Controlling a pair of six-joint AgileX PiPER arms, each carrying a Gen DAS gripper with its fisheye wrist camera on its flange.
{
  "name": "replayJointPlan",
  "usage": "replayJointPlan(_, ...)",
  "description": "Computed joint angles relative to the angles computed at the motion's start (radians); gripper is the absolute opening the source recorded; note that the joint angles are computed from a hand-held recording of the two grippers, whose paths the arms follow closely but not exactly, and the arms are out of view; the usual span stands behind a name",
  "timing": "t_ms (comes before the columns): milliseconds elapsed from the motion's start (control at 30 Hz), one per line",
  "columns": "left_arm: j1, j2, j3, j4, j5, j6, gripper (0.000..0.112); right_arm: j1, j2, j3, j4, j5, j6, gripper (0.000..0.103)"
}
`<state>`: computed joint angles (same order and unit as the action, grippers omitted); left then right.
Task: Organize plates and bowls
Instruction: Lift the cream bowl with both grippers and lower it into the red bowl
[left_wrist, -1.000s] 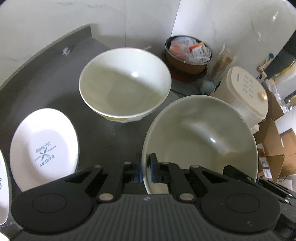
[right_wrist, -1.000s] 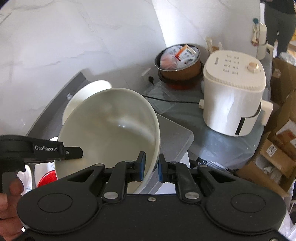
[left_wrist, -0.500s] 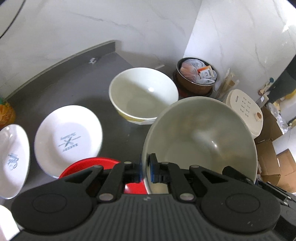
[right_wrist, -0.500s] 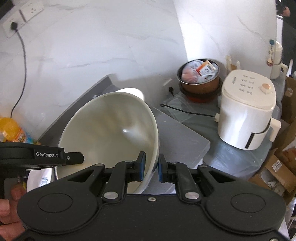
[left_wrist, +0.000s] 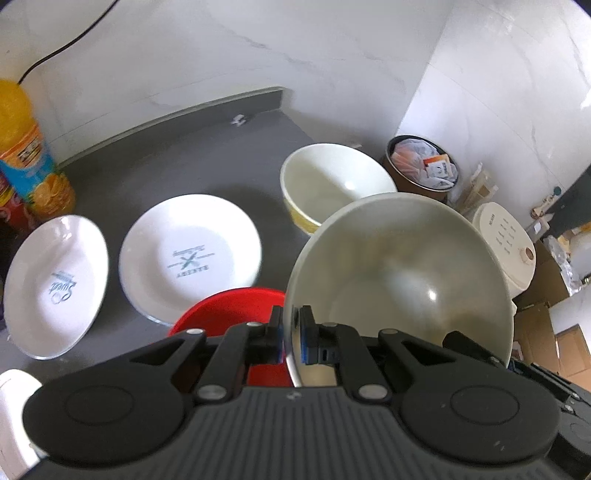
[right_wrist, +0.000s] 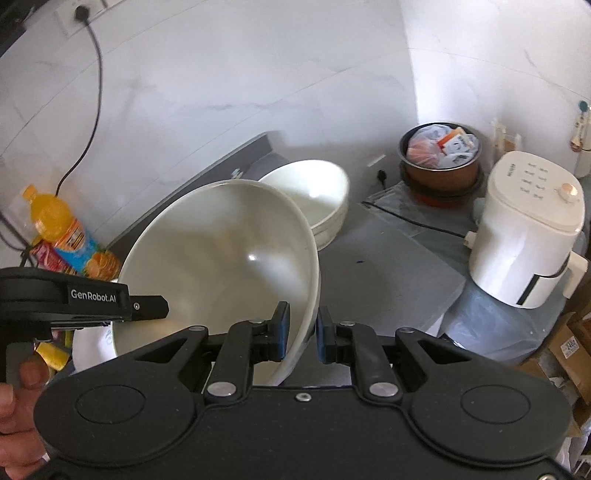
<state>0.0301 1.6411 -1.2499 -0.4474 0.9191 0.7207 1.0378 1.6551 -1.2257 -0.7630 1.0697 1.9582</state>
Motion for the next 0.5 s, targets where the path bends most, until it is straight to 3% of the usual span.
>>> replayJointPlan(500, 0.140, 0.009, -0.001, 0.012, 0.013, 0.007, 0.007, -0.017, 0.101, -0.112, 0.078, -0.080, -0.154, 0.015)
